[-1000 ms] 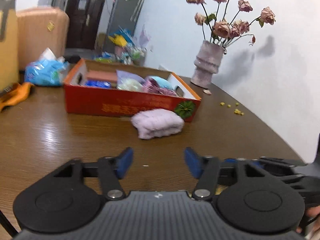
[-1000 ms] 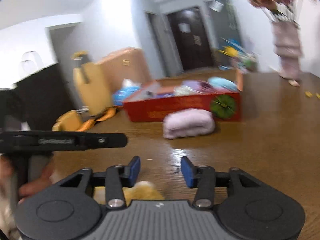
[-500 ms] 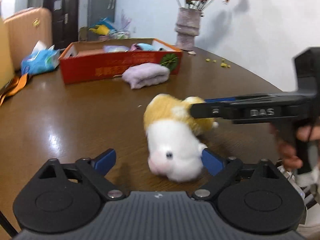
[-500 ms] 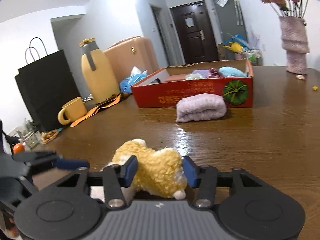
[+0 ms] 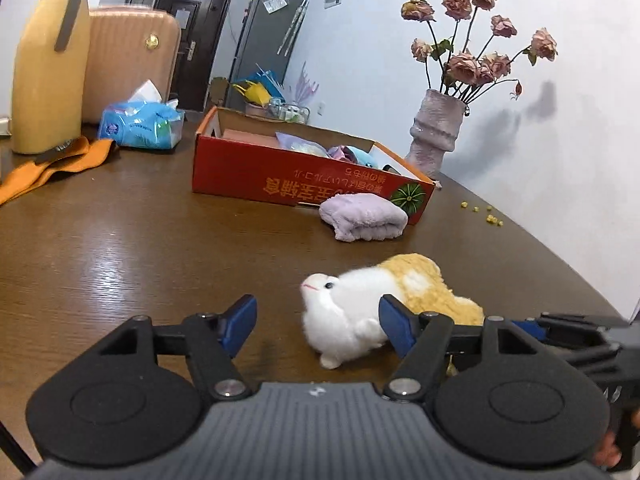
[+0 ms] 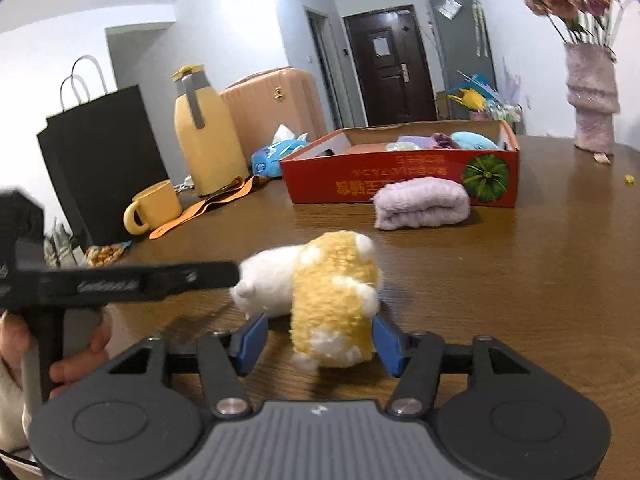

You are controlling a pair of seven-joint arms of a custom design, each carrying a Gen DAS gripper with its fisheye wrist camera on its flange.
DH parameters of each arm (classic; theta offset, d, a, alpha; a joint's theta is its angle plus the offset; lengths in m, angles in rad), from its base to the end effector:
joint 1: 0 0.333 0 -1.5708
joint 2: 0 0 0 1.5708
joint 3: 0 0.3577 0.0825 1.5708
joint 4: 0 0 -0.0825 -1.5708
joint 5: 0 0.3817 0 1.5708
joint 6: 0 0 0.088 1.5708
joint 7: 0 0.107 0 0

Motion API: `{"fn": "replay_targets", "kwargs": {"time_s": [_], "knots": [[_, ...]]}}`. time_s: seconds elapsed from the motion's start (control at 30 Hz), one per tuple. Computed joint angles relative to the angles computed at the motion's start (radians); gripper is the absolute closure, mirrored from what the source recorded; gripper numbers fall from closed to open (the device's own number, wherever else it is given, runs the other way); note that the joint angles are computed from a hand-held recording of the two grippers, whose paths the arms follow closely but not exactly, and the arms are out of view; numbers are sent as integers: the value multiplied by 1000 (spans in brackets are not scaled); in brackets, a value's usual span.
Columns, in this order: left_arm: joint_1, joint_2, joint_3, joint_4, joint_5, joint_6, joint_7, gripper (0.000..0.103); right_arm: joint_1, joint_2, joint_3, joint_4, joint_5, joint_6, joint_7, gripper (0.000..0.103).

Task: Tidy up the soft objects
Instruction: 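Close the left gripper on the plush sheep while the right gripper grips it, then carry the plush sheep into the box and open both grippers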

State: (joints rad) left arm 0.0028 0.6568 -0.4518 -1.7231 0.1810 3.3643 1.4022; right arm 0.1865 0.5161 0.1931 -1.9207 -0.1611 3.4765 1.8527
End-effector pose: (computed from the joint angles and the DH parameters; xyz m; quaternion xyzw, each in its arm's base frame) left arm 0.6918 -0.2658 0.3998 -0.5316 0.6778 -0.4788 0.1694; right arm 0.6458 0.2535 0.3939 -0.6696 0.5469 -0.2028 0.4597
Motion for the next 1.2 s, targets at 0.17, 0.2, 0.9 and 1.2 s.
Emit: {"fn": "replay_targets", "kwargs": {"time_s": [0.17, 0.2, 0.9, 1.2], "knots": [[121, 80, -166, 44, 65, -50, 70, 33, 119, 14, -112, 37, 89, -49, -70, 56], [137, 89, -189, 44, 73, -47, 86, 34, 81, 10, -71, 30, 74, -36, -70, 60], [124, 84, -181, 57, -25, -66, 168, 48, -20, 36, -5, 112, -13, -51, -69, 49], [140, 67, -202, 37, -64, -139, 164, 42, -187, 148, 201, 190, -97, -94, -85, 46]]}}
